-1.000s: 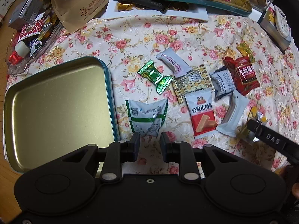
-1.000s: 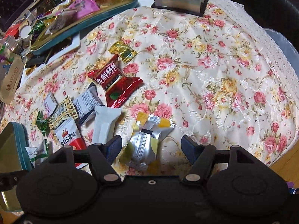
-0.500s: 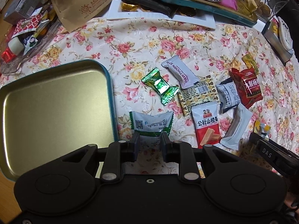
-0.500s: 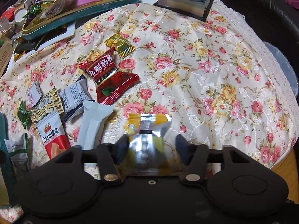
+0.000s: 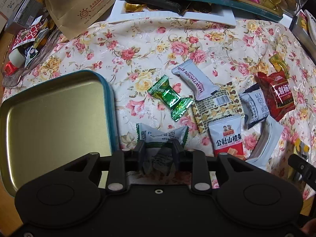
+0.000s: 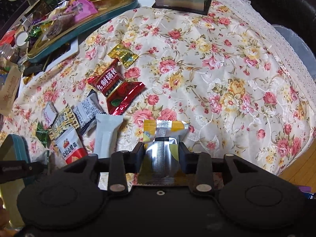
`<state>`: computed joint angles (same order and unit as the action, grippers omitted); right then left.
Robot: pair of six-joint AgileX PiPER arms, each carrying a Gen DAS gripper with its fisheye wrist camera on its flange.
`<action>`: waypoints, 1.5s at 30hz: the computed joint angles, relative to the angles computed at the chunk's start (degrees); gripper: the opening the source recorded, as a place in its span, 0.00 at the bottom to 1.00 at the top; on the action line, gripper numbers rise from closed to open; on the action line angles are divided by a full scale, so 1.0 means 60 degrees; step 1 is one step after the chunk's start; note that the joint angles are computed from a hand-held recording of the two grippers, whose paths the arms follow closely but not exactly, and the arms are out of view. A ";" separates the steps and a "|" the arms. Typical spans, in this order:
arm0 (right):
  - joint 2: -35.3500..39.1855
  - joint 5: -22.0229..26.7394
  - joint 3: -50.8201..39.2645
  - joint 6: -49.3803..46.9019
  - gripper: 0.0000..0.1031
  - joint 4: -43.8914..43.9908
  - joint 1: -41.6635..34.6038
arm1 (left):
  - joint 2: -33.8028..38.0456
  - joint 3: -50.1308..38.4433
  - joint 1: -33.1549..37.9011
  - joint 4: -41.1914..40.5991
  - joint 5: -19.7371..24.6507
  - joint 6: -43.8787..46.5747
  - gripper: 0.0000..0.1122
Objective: Organize snacks
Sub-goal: 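Grasp the white-and-green packet with the left tool while the right tool holds the silver packet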
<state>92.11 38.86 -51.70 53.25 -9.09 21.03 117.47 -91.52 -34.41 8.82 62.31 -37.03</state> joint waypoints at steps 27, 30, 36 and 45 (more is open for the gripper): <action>-0.1398 -0.0077 0.0428 -0.1393 0.38 0.1232 -0.0201 | 0.0472 -0.0087 -0.0314 -0.0399 0.0025 0.0355 0.48; -0.1450 -0.0067 0.0430 -0.1223 0.38 0.0978 -0.0030 | 0.0587 -0.0321 -0.0422 -0.0438 0.0101 0.0318 0.45; -0.1415 0.0056 0.0408 -0.0622 0.38 0.0316 0.0101 | 0.0568 -0.0502 -0.0946 -0.0013 0.0116 -0.0043 0.41; -0.1244 0.0305 0.0148 0.0067 0.38 -0.0498 0.0485 | 0.0098 -0.0524 -0.1306 0.0679 0.0186 -0.0479 0.40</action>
